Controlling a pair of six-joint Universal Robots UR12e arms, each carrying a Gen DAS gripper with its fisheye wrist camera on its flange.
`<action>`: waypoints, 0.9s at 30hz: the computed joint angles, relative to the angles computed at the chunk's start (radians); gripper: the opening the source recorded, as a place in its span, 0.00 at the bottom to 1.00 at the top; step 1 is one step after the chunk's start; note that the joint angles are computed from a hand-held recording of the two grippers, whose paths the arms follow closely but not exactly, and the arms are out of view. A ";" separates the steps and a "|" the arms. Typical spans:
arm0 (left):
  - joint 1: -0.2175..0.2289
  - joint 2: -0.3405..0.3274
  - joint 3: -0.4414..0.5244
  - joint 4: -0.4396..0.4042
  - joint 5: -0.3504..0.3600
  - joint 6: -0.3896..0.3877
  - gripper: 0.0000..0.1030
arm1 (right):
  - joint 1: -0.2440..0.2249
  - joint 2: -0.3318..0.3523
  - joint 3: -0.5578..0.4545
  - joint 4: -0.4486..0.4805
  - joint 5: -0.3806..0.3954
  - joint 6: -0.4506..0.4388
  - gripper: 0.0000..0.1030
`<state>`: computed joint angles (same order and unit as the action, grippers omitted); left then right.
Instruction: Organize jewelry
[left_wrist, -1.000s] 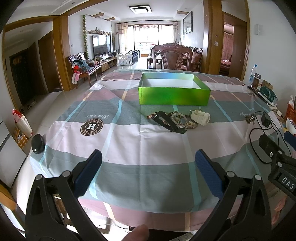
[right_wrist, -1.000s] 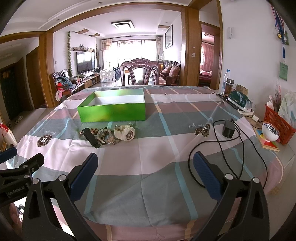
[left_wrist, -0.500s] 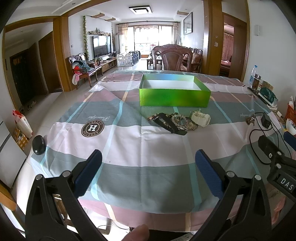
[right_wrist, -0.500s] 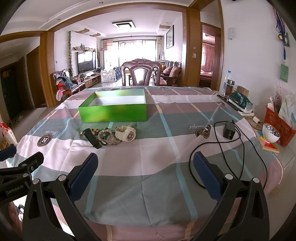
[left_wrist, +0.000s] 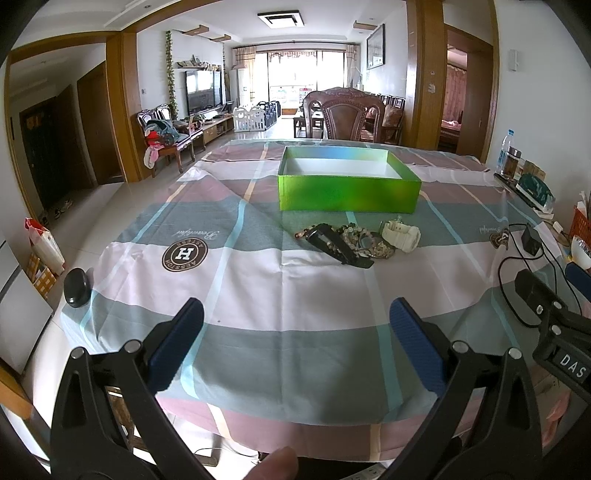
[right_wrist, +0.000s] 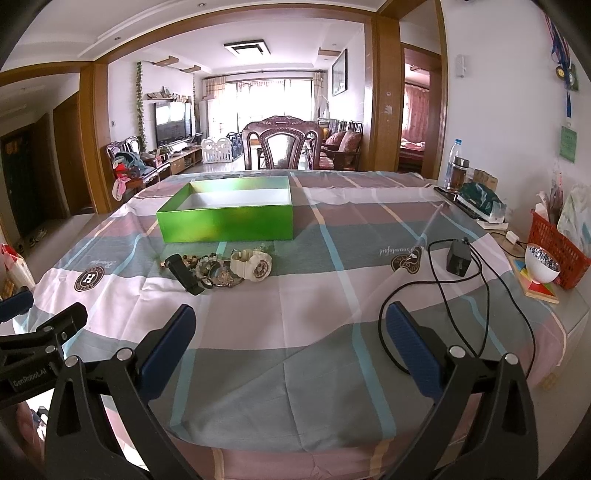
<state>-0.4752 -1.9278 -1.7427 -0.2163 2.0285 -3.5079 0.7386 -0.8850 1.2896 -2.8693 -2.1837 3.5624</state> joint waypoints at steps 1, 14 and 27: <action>-0.001 -0.002 0.001 0.000 0.001 -0.001 0.97 | -0.001 0.000 0.001 -0.001 0.001 0.000 0.97; 0.002 -0.004 0.001 -0.006 -0.011 0.001 0.97 | -0.002 0.011 -0.004 0.004 0.004 0.012 0.97; 0.041 -0.025 0.020 -0.018 -0.154 0.004 0.96 | -0.035 0.002 0.006 -0.027 0.057 0.013 0.97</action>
